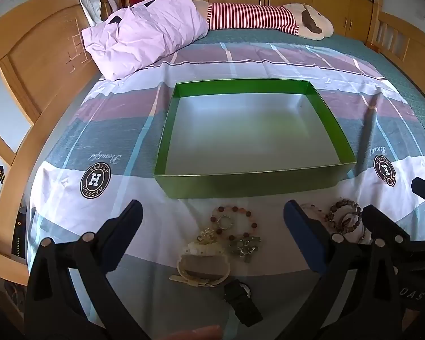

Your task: Organize jewelry

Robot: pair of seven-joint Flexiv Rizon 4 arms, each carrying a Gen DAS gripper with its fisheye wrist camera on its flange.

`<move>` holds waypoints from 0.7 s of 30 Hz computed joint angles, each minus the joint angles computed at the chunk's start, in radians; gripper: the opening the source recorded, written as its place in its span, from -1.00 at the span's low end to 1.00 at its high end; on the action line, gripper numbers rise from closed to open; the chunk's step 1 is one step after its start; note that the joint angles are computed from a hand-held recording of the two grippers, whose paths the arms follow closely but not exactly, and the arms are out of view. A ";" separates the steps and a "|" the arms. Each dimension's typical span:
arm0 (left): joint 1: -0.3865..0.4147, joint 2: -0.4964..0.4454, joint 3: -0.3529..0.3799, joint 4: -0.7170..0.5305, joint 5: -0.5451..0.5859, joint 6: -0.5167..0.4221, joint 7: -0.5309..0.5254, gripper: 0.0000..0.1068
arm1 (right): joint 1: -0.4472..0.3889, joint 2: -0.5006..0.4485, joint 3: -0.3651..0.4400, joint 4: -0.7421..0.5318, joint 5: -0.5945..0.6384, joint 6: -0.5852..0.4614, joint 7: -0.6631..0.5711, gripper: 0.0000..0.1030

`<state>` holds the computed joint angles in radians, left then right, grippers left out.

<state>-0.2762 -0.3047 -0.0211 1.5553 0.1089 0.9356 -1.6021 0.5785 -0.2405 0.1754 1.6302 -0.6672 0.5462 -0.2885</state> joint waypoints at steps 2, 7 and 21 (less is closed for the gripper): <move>0.001 0.001 -0.001 0.001 -0.002 -0.003 0.004 0.89 | 0.001 -0.001 -0.001 0.002 -0.006 0.001 0.004 0.97; 0.006 0.004 -0.003 0.005 -0.007 -0.009 0.021 0.89 | -0.001 -0.011 0.001 -0.007 0.025 0.001 -0.006 0.97; -0.004 0.002 0.006 -0.006 0.035 -0.015 -0.015 0.89 | 0.003 -0.004 0.003 -0.003 0.024 0.002 -0.011 0.97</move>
